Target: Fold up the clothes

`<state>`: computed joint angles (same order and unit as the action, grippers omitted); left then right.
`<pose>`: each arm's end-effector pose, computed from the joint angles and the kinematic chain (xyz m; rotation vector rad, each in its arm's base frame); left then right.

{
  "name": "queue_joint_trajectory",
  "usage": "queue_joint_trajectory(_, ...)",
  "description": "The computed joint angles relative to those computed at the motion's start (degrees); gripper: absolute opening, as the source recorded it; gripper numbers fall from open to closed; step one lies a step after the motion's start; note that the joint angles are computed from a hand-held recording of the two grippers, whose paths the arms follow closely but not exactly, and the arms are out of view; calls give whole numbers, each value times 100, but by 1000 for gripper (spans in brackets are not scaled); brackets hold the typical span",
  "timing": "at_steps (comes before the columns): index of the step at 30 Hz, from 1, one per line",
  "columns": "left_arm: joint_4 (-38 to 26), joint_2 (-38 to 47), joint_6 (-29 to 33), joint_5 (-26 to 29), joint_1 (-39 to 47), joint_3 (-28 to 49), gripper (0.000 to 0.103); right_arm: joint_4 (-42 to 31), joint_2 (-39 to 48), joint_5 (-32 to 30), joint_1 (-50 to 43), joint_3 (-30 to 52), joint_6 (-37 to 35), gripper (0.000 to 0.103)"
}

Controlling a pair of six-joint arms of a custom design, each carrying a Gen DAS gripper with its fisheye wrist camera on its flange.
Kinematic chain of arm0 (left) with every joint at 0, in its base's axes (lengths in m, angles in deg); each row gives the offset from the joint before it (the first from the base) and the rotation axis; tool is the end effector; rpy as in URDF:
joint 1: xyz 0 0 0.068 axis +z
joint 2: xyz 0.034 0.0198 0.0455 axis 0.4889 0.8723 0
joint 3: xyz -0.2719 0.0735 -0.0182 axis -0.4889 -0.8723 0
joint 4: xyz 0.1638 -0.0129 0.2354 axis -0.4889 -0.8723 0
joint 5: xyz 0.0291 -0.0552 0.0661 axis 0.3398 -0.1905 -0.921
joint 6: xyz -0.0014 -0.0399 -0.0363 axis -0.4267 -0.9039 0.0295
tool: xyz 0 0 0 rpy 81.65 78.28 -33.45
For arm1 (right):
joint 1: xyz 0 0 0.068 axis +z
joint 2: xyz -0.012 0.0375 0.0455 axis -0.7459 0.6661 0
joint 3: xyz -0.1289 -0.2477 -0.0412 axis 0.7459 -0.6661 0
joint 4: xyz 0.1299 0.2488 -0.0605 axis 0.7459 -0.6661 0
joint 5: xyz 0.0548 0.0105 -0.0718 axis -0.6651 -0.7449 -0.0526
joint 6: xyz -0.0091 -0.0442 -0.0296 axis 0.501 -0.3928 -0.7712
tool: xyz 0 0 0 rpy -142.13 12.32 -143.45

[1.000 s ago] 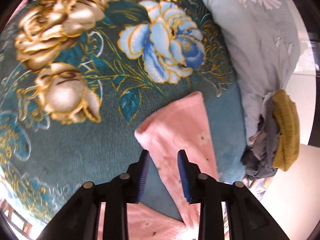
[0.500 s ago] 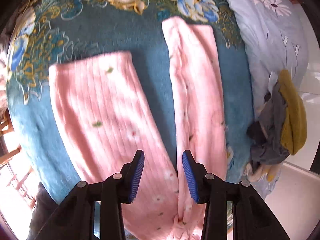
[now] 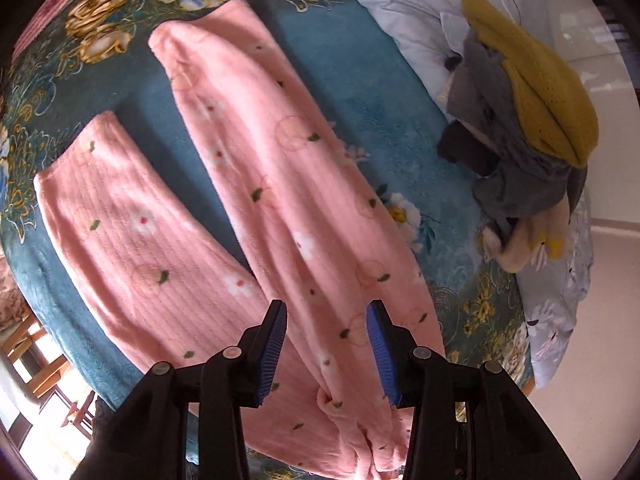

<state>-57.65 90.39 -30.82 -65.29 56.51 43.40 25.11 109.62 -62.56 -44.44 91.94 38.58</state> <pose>0.2661 0.1231 0.3320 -1.6707 2.4844 -0.5613 0.3306 0.0360 0.1369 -1.2209 -2.7757 -0.6772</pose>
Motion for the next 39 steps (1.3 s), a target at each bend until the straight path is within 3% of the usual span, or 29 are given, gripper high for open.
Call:
queue_joint_trajectory(3,50,113,-203,-11,-286,12,46,124,-81,-226,66,9,4,29)
queue_joint_trajectory(6,71,203,-422,-23,-404,105,46,135,-134,-342,37,158,-67,18)
queue_joint_trajectory(9,83,354,-535,-105,-447,318,46,-181,-6,-67,-111,802,-521,15)
queue_joint_trajectory(16,15,562,-570,-119,-376,617,46,-836,1068,590,-310,2763,-1653,14)
queue_joint_trajectory(21,-29,369,-471,-158,-50,396,46,-1175,1611,581,-384,3205,-1536,16)
queue_joint_trajectory(23,-35,161,-447,-181,148,147,48,-961,1483,507,-406,2982,-1482,20)
queue_joint_trajectory(25,-48,-110,-436,-206,384,-162,53,-757,1213,501,-443,2699,-1420,45)
queue_joint_trajectory(26,-53,-261,-428,-226,517,-325,55,-694,1027,594,-460,2547,-1391,48)
queue_joint_trajectory(28,-40,-625,-412,-188,870,-727,63,-457,483,779,-524,2064,-1137,50)
queue_joint_trajectory(30,-25,-1016,-417,-87,1305,-1160,63,-101,-222,802,-647,1372,-650,55)
queue_joint_trajectory(33,-83,-1544,-198,19,2141,-1733,65,-143,-1185,803,-719,453,-139,58)
queue_joint_trajectory(39,-220,-1704,1325,-354,4093,-2334,67,-1088,-3388,1061,-447,-1336,508,58)
